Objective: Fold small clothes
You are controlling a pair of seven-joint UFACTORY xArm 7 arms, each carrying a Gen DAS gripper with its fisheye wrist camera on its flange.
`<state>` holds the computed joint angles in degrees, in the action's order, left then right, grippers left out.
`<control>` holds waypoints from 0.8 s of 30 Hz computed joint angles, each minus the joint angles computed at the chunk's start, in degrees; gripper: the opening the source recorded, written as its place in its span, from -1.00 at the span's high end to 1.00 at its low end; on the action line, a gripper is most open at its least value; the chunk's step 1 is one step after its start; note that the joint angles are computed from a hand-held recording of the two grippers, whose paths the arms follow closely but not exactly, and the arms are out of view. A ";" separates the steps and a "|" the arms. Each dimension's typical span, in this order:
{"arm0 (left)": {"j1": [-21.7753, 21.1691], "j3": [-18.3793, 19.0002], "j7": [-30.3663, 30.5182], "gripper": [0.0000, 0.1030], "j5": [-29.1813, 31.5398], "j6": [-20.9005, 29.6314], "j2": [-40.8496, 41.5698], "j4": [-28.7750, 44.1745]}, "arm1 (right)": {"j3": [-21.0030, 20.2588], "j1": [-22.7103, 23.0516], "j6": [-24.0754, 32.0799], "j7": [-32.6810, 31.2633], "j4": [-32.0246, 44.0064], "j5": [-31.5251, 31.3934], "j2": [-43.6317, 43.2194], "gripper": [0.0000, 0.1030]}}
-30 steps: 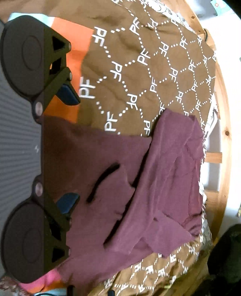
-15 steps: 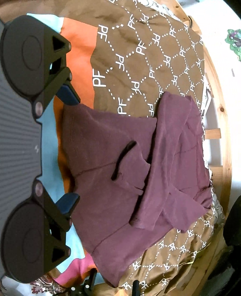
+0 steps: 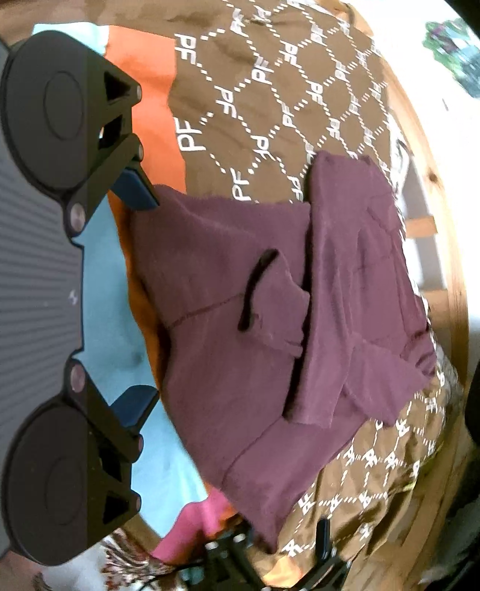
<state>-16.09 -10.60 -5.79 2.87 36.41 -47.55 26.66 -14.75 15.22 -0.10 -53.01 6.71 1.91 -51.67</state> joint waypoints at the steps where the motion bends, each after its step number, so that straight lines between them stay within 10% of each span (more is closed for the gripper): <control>1: -0.26 -0.25 0.59 -0.99 0.46 -0.38 -0.10 -0.19 | -0.89 0.91 1.39 -0.28 0.53 0.17 -0.37 -0.48; 10: 0.74 -5.07 -0.17 -0.99 6.70 -5.11 4.24 0.30 | -2.86 5.69 12.64 0.68 6.74 7.26 -0.45 0.66; 24: 7.88 -10.72 -10.96 -0.81 17.73 -6.18 10.65 3.35 | -3.01 6.19 24.54 6.70 24.29 25.34 12.58 0.86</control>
